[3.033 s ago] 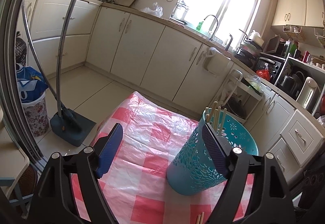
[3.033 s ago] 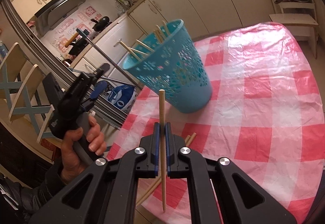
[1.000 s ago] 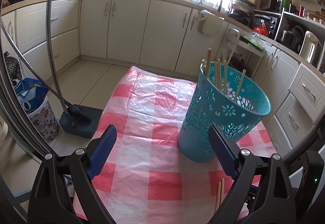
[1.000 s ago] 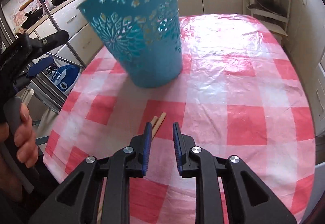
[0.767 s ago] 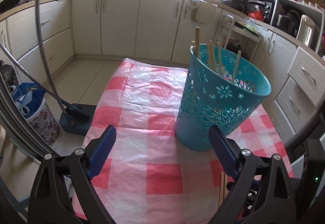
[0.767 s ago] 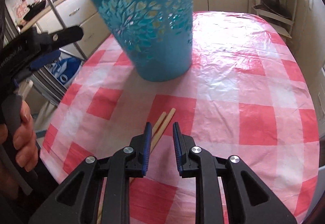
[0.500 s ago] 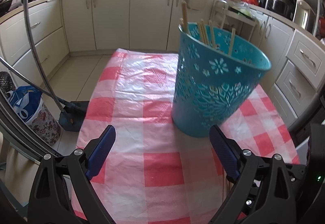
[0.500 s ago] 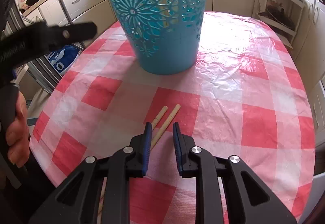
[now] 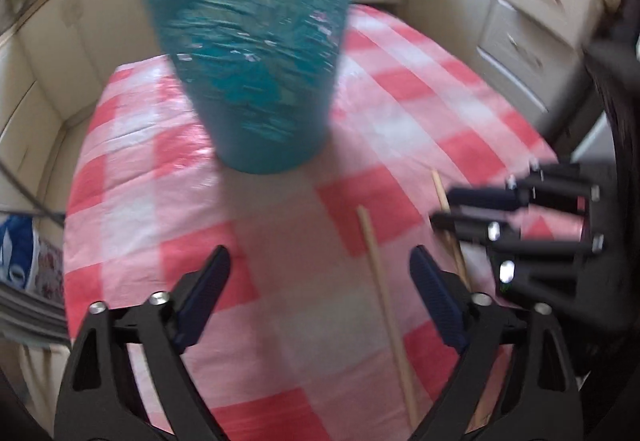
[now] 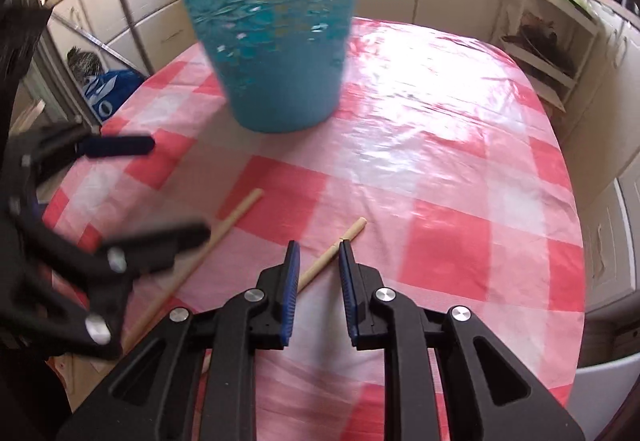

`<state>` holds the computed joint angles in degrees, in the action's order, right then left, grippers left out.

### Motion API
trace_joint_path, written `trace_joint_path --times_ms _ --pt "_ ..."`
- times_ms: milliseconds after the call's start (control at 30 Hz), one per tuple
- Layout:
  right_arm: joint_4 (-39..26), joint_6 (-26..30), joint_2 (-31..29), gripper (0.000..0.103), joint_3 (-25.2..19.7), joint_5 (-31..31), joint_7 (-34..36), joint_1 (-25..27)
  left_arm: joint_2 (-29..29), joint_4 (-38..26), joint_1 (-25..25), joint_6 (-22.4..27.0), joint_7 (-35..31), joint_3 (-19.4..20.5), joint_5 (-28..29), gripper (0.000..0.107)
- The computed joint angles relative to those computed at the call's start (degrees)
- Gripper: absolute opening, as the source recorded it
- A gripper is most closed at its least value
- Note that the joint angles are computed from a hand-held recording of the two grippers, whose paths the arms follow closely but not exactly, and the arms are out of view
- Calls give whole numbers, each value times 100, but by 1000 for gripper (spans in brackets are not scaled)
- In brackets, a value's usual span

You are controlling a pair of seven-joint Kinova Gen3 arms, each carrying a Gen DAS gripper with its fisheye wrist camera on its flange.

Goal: Organize utensils
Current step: 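Move both tools back to the chopsticks on the cloth, then close the left tool on one chopstick while the right tool closes on another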

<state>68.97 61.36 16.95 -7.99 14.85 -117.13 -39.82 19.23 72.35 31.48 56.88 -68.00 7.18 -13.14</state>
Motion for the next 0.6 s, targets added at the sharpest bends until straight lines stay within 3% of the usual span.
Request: trace_joint_path --times_ms 67,100,167,267,400,600 --pt "109 -149 -77 16 -24 -240 49 172 139 -145 -3 158 -92 89 59 59" --pt "131 -178 -105 16 -32 -294 52 203 155 -132 96 137 -86 33 -11 58" --pt "215 -291 -144 15 -38 -350 68 259 147 -86 129 15 -198 62 -24 34" --pt "282 -397 -160 15 -36 -293 14 241 169 -75 203 -99 42 -52 -89 10" --pt "233 -481 -77 15 -37 -100 -1 115 123 -14 82 -208 728 -312 -47 5" --pt "105 -373 14 15 -19 31 113 -30 -56 327 -597 -633 927 -85 751 6"
